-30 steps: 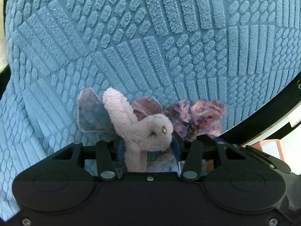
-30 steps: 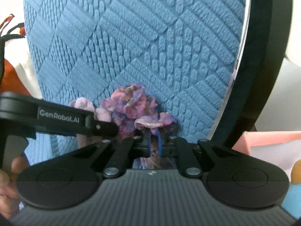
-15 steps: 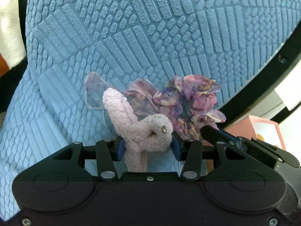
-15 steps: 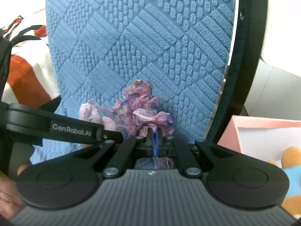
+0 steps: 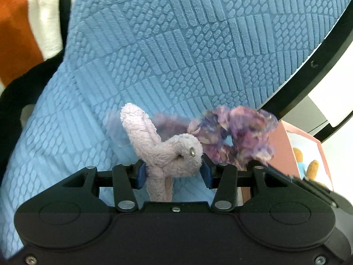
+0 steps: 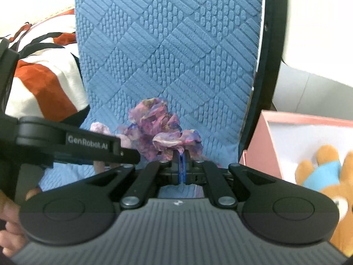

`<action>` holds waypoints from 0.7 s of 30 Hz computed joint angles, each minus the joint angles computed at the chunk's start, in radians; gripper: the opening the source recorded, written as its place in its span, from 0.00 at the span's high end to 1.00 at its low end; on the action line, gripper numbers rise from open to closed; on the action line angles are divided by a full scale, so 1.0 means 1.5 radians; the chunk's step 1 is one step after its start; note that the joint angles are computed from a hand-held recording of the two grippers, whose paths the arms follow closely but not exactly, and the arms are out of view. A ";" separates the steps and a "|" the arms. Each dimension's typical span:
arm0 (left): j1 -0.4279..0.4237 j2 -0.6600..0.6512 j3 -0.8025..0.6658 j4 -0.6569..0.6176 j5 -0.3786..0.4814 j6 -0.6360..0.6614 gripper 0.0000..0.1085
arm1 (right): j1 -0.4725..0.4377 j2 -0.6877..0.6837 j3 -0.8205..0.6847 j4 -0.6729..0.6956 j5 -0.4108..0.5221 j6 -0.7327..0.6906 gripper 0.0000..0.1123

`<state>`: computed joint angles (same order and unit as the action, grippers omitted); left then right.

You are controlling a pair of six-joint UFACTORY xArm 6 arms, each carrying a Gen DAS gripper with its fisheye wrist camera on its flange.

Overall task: Organize objects
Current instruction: 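Close the left tool on the bunny body while right tool pinches the tulle, then lift the bunny with the left tool while right tool lifts the tulle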

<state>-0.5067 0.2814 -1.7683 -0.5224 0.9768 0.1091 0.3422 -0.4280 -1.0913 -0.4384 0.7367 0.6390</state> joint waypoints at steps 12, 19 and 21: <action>0.035 -0.209 0.222 -0.001 0.021 0.024 0.58 | 0.127 -0.142 0.092 -0.005 0.148 0.046 0.96; 0.043 -0.265 0.280 0.016 0.036 0.024 0.58 | 0.151 -0.210 0.132 0.096 0.172 0.021 0.93; 0.043 -0.265 0.280 0.019 0.038 0.022 0.58 | 0.154 -0.218 0.136 0.116 0.179 0.023 0.83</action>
